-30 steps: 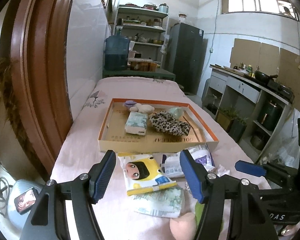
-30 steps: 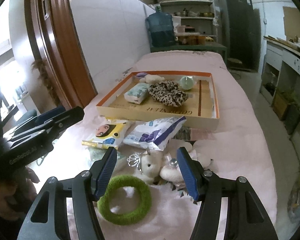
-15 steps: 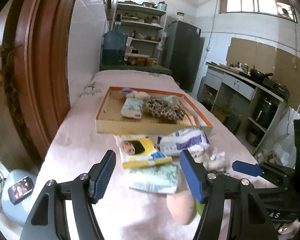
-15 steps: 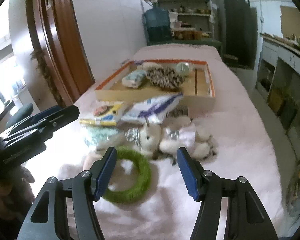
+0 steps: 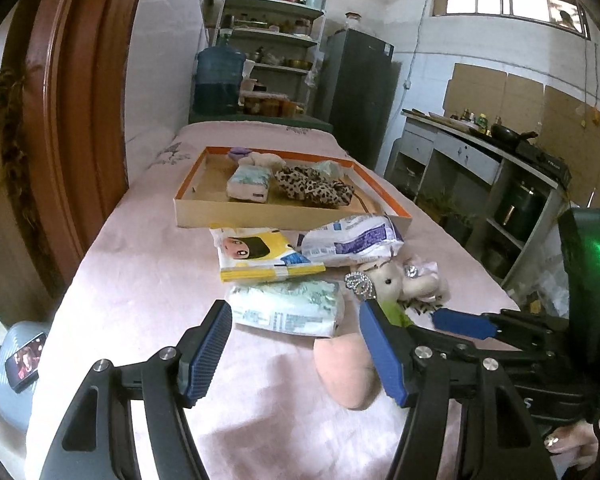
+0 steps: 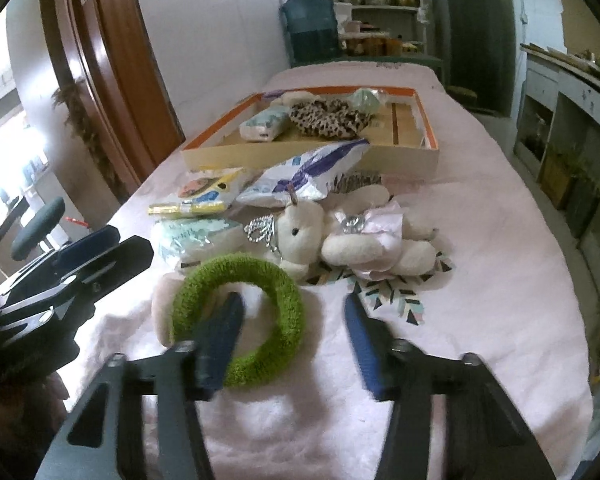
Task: Organize soft objects
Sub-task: 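Grasp the green fuzzy ring with the right tool while the left tool grasps the pink makeup sponge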
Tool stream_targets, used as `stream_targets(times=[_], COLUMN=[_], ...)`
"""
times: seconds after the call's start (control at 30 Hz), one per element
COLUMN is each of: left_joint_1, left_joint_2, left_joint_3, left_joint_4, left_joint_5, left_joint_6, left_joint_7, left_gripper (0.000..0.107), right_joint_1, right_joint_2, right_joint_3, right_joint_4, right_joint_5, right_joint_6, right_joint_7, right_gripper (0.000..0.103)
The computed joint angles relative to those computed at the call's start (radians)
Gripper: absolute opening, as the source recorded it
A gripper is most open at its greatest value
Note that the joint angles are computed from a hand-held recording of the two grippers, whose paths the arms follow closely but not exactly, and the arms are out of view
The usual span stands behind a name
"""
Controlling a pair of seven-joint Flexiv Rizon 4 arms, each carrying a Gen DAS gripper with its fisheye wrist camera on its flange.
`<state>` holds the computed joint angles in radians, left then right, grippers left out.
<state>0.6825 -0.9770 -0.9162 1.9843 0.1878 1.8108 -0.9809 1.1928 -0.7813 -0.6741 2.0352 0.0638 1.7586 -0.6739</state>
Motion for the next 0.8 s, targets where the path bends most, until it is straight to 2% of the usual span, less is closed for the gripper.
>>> stream_targets(times=[0.33,0.43,0.63,0.8], left_joint_1=[-0.004,-0.004,-0.005,-0.039], left_joint_2=[-0.010,-0.013,-0.020,-0.012], left_joint_3=[0.006,0.003,-0.009,0.010], left_joint_4=[0.004,0.008,0.015,0.004], left_joint_5=[0.001,-0.004,-0.011,-0.045], left_joint_6=[-0.012,-0.025,-0.044,-0.077], left_joint_7=[0.015,0.025,0.059,0.081], left_gripper=[0.066,0.066,0.066,0.066], right_joint_1=[-0.066,-0.073,0.020,0.030], right_joint_2=[0.005,0.010,-0.003,0.005], right_joint_3=[0.067,0.073,-0.045,-0.064], right_joint_4=[-0.025,-0.021,0.034,0.062], right_joint_5=[-0.054,-0.057,-0.004,0.025], right_joint_6=[-0.032,-0.023,-0.008,-0.002], right_joint_7=[0.011,0.017,0.039,0.041], right_gripper=[0.017,0.015,0.014,0.014])
